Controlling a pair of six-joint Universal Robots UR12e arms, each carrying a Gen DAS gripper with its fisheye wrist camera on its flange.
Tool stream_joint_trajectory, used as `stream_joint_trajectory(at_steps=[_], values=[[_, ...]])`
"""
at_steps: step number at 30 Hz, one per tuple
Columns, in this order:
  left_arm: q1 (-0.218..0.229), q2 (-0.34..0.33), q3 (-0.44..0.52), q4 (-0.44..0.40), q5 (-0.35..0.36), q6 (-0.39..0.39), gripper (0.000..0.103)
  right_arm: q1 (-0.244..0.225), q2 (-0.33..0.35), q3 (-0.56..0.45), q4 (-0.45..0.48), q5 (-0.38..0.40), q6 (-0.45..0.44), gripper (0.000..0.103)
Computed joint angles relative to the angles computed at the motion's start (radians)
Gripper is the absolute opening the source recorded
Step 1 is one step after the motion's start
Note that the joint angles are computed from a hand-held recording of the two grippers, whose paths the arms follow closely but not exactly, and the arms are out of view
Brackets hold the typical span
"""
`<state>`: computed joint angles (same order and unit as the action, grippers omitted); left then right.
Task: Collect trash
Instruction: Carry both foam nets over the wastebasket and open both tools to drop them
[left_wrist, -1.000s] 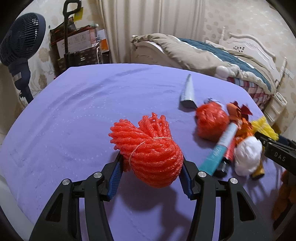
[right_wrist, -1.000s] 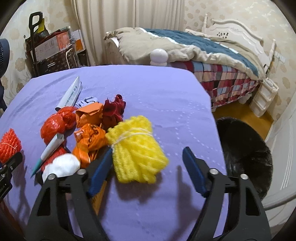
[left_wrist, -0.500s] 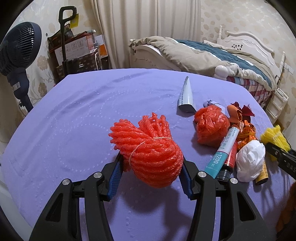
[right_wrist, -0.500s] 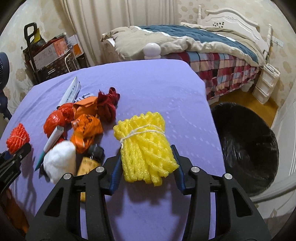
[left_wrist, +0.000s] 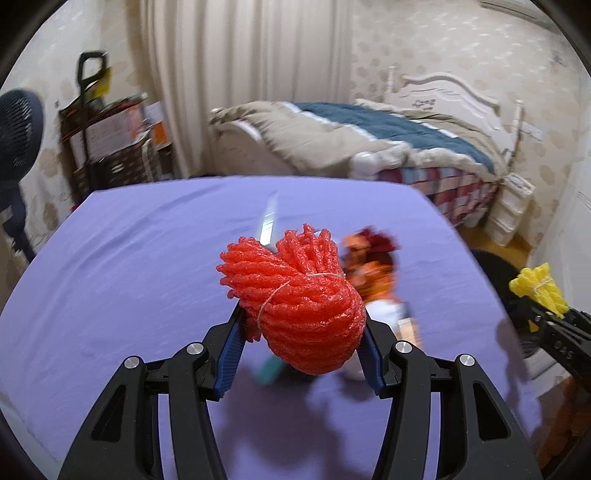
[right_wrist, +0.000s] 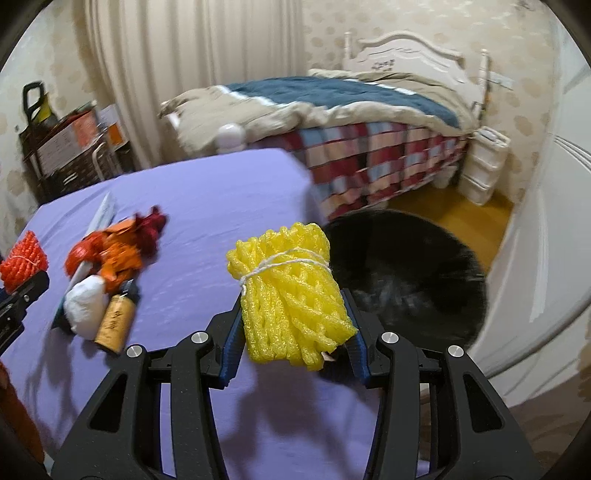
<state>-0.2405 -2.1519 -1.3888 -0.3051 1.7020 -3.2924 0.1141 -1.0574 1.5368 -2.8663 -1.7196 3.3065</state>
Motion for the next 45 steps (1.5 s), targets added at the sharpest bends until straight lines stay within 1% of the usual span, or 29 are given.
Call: stream_joint_trajectory(at_steps=[2, 8, 10, 14, 20, 30, 40, 45], values=[[-0.013, -0.013, 0.024, 0.008, -0.020, 0.024, 0.054, -0.013, -0.008, 0.012, -0.013, -0.015, 0.018, 0.046], [-0.048, -0.070, 0.119, -0.014, -0.083, 0.081, 0.054, -0.036, -0.014, 0.023, -0.028, -0.073, 0.035, 0.046], [-0.059, -0.095, 0.161, -0.032, -0.107, 0.097, 0.054, -0.047, -0.015, 0.028, -0.030, -0.078, 0.046, 0.046], [-0.078, -0.137, 0.227, -0.059, -0.132, 0.123, 0.054, -0.064, -0.010, 0.026, -0.032, -0.082, 0.061, 0.046], [-0.105, -0.203, 0.332, -0.106, -0.143, 0.161, 0.054, -0.086, 0.006, 0.005, -0.013, -0.087, 0.083, 0.046], [-0.131, -0.291, 0.479, -0.217, -0.143, 0.171, 0.054, -0.117, 0.032, -0.031, 0.032, -0.085, 0.114, 0.046], [-0.151, -0.350, 0.587, -0.299, -0.120, 0.199, 0.054, -0.141, 0.057, -0.059, 0.069, -0.076, 0.140, 0.046], [-0.158, -0.365, 0.616, -0.319, -0.108, 0.205, 0.054, -0.149, 0.065, -0.070, 0.083, -0.078, 0.146, 0.046]])
